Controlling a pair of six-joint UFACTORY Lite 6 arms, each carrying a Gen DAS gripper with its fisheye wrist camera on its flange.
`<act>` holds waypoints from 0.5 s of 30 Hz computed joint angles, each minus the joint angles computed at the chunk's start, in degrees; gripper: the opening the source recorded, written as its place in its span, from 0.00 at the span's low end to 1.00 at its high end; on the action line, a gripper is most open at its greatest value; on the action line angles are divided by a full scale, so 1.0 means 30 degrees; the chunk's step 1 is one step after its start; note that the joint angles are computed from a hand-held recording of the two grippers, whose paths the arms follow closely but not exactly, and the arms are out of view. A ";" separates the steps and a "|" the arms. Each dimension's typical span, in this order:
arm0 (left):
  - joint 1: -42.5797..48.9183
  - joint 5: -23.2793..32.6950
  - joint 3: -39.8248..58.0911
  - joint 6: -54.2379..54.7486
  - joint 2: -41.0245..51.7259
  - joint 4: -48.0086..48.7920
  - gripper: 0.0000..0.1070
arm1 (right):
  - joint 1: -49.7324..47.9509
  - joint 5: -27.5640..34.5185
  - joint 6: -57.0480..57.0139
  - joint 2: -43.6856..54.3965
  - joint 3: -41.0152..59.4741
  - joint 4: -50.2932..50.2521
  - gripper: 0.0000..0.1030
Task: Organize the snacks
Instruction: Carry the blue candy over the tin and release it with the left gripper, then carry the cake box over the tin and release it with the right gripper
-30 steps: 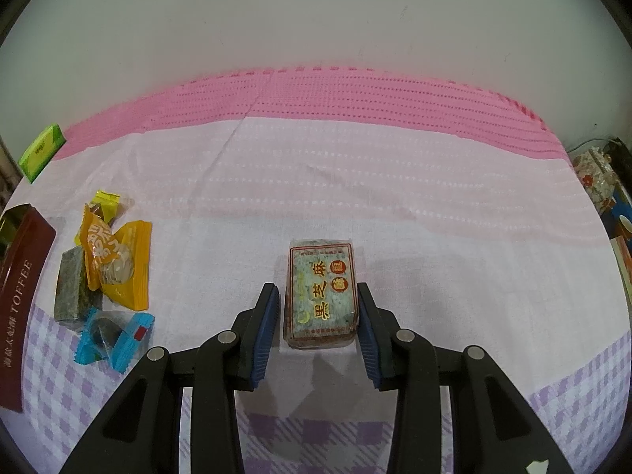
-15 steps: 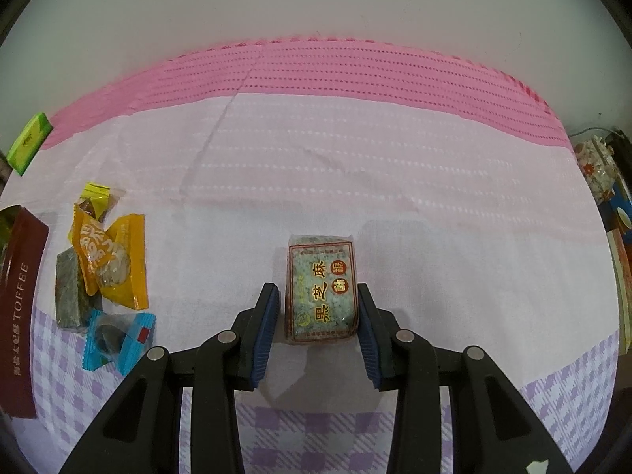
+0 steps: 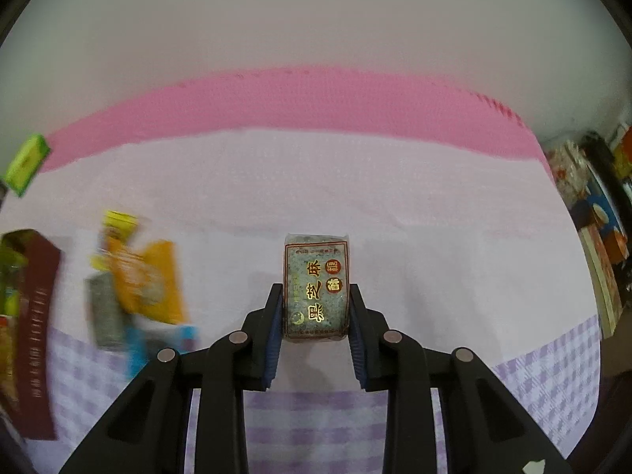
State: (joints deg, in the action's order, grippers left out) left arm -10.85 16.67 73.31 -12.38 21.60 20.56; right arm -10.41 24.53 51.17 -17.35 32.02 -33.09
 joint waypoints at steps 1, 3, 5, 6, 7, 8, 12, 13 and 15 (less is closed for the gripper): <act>0.0257 0.0075 0.0000 0.0559 0.0019 -0.0651 0.70 | 0.0709 0.0298 -0.0033 -0.0256 0.0317 0.0376 0.27; 0.0816 0.0069 -0.0130 0.1145 -0.0173 -0.1646 0.70 | 0.2498 0.0819 0.0813 -0.0338 0.1135 0.0378 0.27; 0.1400 -0.0096 -0.0445 0.1977 -0.0543 -0.2815 0.70 | 0.4552 0.1159 0.2085 0.0353 0.2374 -0.0035 0.27; 0.1667 -0.0181 -0.0593 0.2130 -0.0674 -0.3095 0.70 | 0.5494 0.1113 0.2467 0.0933 0.3069 0.0010 0.27; 0.1879 -0.0131 -0.0602 0.2262 -0.0658 -0.3266 0.70 | 0.6477 0.1078 0.2928 0.1694 0.3856 -0.0064 0.27; 0.2044 -0.0054 -0.0579 0.2413 -0.0604 -0.3432 0.70 | 0.7227 0.1073 0.3288 0.2400 0.4523 -0.0195 0.27; 0.2907 0.0380 0.0023 0.3435 0.0023 -0.4633 0.70 | 1.0054 0.0802 0.4052 0.5658 0.7584 -0.0129 0.27; 0.3045 0.0456 0.0201 0.3054 0.0169 -0.4333 0.70 | 1.0731 0.0823 0.4075 0.6713 0.8610 -0.0140 0.27; 0.3277 0.0475 0.0438 0.2257 0.0326 -0.3813 0.70 | 1.1543 0.0714 0.4097 0.7910 0.9621 -0.0082 0.27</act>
